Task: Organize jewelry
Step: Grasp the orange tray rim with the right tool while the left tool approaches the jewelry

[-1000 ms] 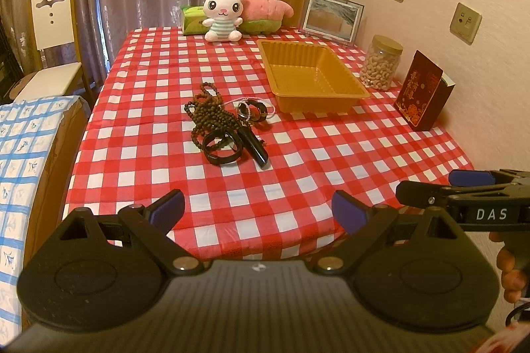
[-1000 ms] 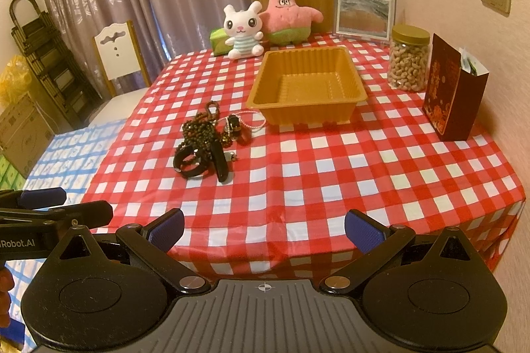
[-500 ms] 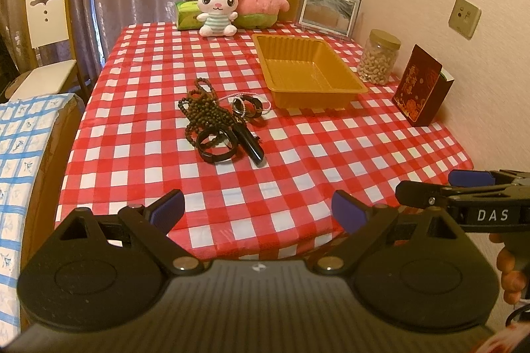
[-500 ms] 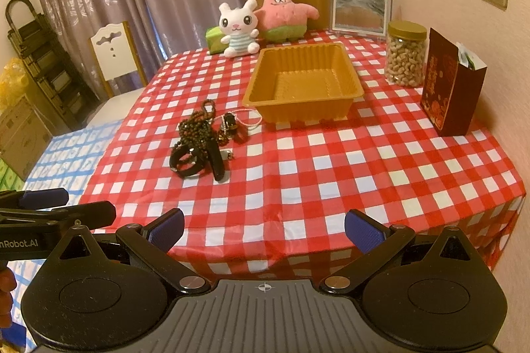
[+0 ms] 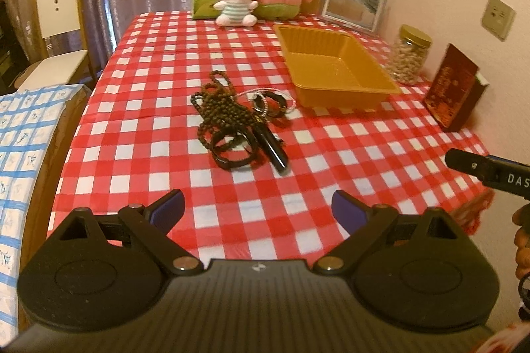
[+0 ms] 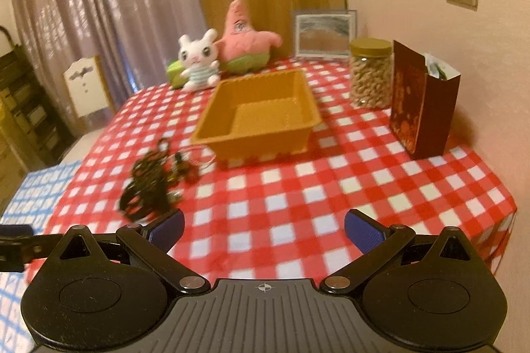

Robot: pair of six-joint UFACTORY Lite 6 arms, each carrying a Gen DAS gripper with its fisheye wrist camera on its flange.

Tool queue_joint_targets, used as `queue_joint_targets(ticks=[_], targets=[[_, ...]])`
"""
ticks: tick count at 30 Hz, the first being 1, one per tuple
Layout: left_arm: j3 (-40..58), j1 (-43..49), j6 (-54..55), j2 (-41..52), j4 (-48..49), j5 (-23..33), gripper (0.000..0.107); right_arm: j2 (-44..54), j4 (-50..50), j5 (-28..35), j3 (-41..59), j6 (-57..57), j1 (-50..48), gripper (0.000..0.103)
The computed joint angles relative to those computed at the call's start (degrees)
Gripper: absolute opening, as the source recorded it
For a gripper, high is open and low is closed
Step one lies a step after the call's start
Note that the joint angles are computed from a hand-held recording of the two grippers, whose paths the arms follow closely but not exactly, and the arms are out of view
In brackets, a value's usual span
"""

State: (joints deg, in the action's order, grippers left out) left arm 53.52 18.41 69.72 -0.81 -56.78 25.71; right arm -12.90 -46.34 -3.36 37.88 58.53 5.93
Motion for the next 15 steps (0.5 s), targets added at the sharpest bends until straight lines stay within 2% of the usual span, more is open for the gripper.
queue_joint_targets(ticks=[2, 7, 11, 15], targets=[[1.69, -0.99, 1.86, 3.33, -2.89, -1.91, 0.095, 5.66, 7.42, -3.84, 2.55, -9.27, -2.64, 0.09], [7.26, -4.13, 5.67, 12.22, -9.58, -7.48, 0.094, 20.55, 10.93, -10.63, 12.04, -16.46, -6.92, 0.081], [13.19, -5.97, 3.64, 19.14, -10.92, -10.36, 0.093, 31.95, 12.07, -12.85, 22.69, -17.69, -8.47, 0.072], [18.63, -7.17, -1.72, 24.42, -7.53, -12.83, 0.093, 42.96, 13.23, -12.09, 35.7, -15.1, -9.43, 0.065]])
